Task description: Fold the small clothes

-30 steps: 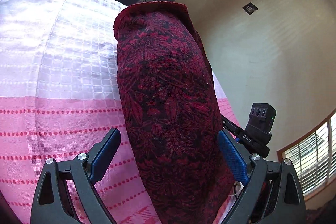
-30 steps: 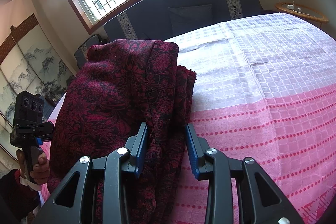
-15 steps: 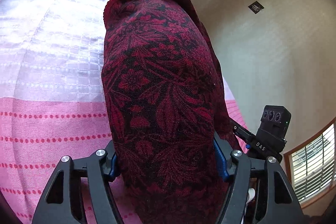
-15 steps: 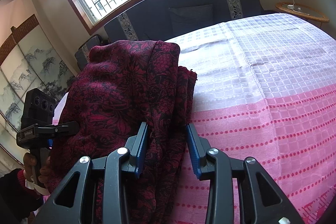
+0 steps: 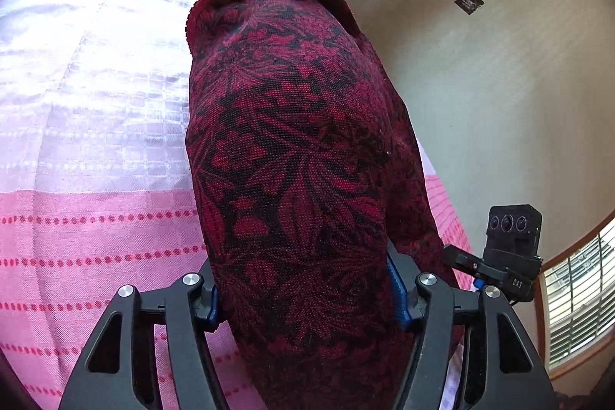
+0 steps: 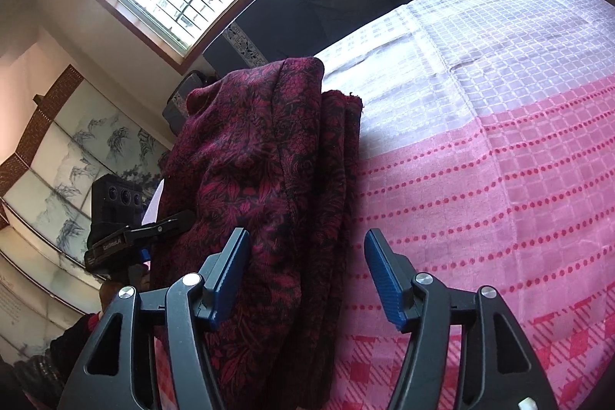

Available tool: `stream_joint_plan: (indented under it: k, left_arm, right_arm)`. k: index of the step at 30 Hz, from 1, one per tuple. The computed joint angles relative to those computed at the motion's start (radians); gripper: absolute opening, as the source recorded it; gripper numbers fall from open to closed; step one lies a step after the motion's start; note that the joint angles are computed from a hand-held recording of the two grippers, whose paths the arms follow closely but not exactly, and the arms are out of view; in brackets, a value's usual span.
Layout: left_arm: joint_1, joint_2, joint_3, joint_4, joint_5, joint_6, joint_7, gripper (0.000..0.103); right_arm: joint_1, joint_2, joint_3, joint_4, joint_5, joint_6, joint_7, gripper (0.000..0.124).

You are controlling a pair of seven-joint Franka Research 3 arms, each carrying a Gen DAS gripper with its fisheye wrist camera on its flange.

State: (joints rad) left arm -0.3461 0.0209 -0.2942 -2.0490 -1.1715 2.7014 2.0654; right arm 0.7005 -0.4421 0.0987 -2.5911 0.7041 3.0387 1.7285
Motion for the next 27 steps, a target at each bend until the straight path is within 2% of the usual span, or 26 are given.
stream_joint_plan:
  k: [3, 4, 5, 10, 13, 16, 19, 20, 23, 27]
  left_arm:
    - [0.005, -0.001, 0.003, -0.005, -0.041, -0.012, 0.035, 0.064]
    - [0.005, -0.001, 0.003, -0.007, -0.047, -0.012, 0.042, 0.064]
    - [0.006, -0.002, 0.004, -0.008, -0.051, -0.015, 0.047, 0.064]
    - [0.014, 0.000, 0.010, -0.007, -0.069, -0.039, 0.076, 0.064]
    - [0.019, 0.000, 0.013, -0.009, -0.109, -0.051, 0.105, 0.064]
    - [0.025, 0.001, 0.015, -0.015, -0.146, -0.060, 0.134, 0.065]
    - [0.025, -0.001, 0.015, -0.019, -0.152, -0.056, 0.132, 0.065]
    - [0.022, -0.004, 0.012, -0.023, -0.147, -0.044, 0.129, 0.065]
    - [0.005, -0.016, 0.002, -0.033, -0.092, 0.018, 0.089, 0.065]
    - [-0.014, -0.037, -0.001, -0.054, -0.023, 0.070, 0.026, 0.064]
  right_arm:
    - [0.053, 0.011, -0.041, 0.017, 0.037, -0.059, -0.047, 0.069]
    - [0.034, 0.026, -0.028, 0.032, 0.026, -0.093, -0.040, 0.070]
    - [0.035, 0.039, -0.023, 0.040, 0.036, -0.086, -0.056, 0.072]
    - [0.158, 0.113, -0.122, 0.113, 0.292, -0.060, -0.303, 0.073]
    - [0.165, 0.154, -0.131, 0.162, 0.394, -0.070, -0.401, 0.077]
    - [0.139, 0.190, -0.113, 0.205, 0.433, -0.091, -0.441, 0.079]
    - [0.120, 0.209, -0.081, 0.223, 0.479, -0.090, -0.482, 0.075]
    - [0.118, 0.213, -0.077, 0.229, 0.516, -0.093, -0.514, 0.067]
    - [0.108, 0.197, -0.078, 0.215, 0.677, -0.108, -0.641, 0.057]
    - [0.082, 0.197, -0.036, 0.223, 0.803, -0.097, -0.709, 0.049]
